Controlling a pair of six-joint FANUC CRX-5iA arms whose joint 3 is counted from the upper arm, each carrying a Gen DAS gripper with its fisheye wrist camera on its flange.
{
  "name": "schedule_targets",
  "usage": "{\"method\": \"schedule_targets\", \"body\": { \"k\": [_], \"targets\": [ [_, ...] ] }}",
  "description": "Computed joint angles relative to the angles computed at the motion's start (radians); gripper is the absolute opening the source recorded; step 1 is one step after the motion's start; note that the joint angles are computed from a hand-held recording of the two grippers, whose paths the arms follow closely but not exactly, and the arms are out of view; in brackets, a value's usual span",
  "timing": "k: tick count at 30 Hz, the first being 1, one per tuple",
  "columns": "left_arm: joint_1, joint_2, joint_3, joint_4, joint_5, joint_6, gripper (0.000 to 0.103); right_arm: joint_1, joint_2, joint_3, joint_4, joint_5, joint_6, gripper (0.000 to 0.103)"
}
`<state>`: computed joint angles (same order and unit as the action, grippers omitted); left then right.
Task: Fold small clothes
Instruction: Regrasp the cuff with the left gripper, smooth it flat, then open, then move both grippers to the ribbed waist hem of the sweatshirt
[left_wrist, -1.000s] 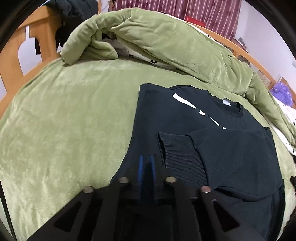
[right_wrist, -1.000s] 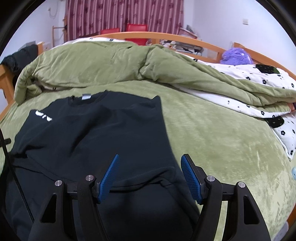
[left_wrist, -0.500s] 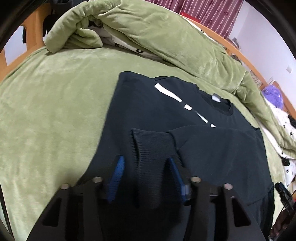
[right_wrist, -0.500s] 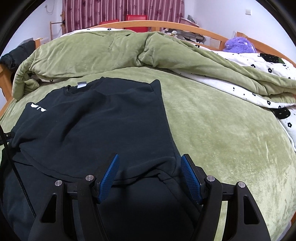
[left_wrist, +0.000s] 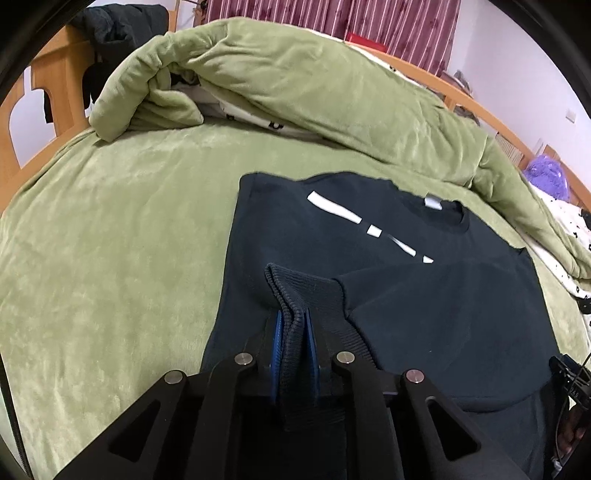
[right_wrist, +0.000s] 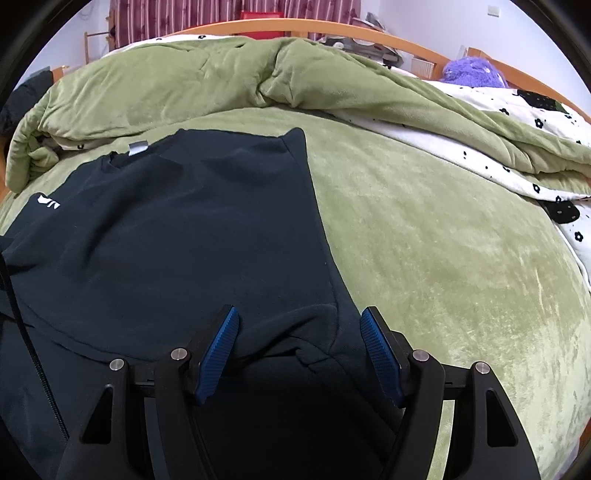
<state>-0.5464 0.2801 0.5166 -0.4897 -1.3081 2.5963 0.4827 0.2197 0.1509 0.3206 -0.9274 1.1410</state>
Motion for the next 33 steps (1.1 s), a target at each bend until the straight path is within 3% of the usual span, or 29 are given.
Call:
{"method": "schedule_targets", "body": {
  "k": [7, 11, 19, 33],
  "targets": [
    [0.007, -0.018, -0.028, 0.02, -0.005, -0.006, 0.02, 0.001, -0.002, -0.011, 0.011, 0.0, -0.019, 0.068],
    [-0.021, -0.01, -0.002, -0.028, -0.07, 0.0, 0.035, 0.005, -0.003, -0.004, 0.011, -0.011, -0.021, 0.068],
    [-0.06, -0.012, 0.017, -0.086, -0.139, 0.017, 0.052, 0.011, -0.043, -0.009, -0.052, 0.016, 0.008, 0.07],
    [-0.16, 0.031, 0.107, -0.175, -0.275, -0.024, 0.053, 0.039, -0.112, -0.03, -0.165, 0.076, 0.102, 0.071]
  ]
}}
